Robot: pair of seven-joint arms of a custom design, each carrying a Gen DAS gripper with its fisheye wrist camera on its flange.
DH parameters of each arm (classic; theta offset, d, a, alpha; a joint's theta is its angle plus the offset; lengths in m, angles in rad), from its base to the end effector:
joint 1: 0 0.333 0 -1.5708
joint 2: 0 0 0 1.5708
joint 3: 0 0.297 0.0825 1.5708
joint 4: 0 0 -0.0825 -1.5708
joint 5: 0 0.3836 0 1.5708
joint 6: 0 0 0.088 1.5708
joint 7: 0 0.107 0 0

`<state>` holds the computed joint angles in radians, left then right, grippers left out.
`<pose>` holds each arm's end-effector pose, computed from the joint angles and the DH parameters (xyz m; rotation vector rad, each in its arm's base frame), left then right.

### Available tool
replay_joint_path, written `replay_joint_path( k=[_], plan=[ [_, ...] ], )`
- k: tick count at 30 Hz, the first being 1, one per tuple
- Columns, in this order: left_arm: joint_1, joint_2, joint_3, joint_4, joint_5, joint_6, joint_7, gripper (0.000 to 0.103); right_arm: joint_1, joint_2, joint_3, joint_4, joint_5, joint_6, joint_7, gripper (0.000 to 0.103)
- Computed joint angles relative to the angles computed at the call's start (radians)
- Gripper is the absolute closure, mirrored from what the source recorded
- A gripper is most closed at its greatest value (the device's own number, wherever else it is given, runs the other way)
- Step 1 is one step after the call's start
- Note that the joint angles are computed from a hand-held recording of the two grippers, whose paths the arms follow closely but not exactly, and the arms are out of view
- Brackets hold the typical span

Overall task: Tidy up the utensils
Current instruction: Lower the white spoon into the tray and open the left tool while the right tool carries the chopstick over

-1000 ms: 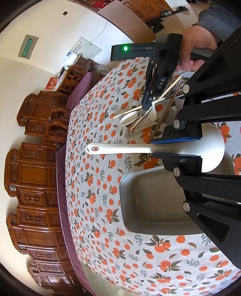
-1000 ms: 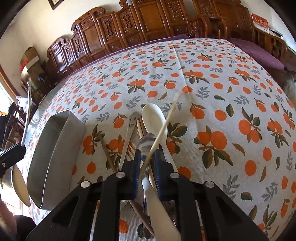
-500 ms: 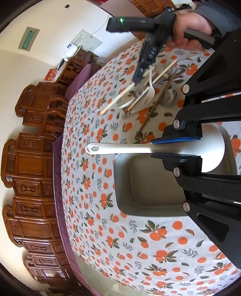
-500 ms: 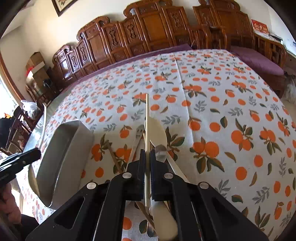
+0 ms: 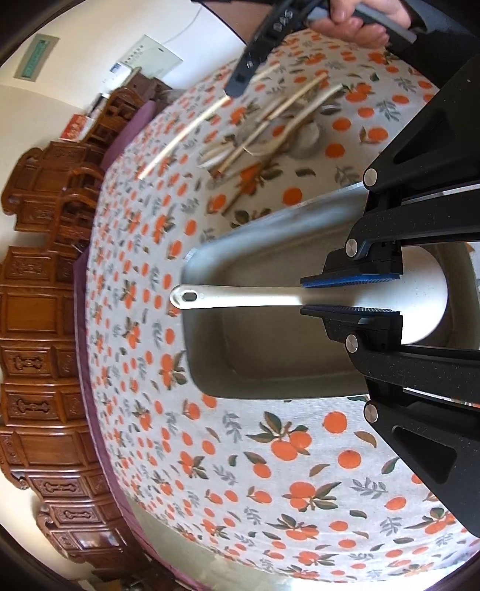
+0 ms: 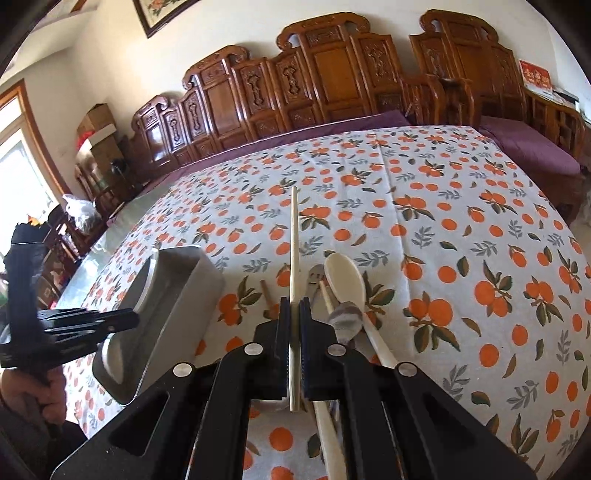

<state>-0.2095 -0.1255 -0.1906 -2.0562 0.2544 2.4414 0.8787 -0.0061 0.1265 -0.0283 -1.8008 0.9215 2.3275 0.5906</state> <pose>0.5166 -0.2221 0.5285 -2.0571 1.7972 -0.6082 0.6328 -0.0072 0.5028 -1.9231 1.2416 -0.1721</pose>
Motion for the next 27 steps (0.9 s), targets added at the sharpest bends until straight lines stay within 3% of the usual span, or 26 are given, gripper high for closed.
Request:
replay_joint_path(
  k=[11, 27],
  plan=[
    [0.01, 0.026, 0.0, 0.013, 0.002, -0.058, -0.01, 0.094, 0.028, -0.069, 0.003, -0.076, 0.003, -0.036, -0.063, 0.097],
    [0.025, -0.066, 0.011, -0.032, 0.069, 0.002, -0.052, 0.094, 0.09, -0.159, 0.003, -0.156, -0.001, -0.08, -0.062, 0.097]
  ],
)
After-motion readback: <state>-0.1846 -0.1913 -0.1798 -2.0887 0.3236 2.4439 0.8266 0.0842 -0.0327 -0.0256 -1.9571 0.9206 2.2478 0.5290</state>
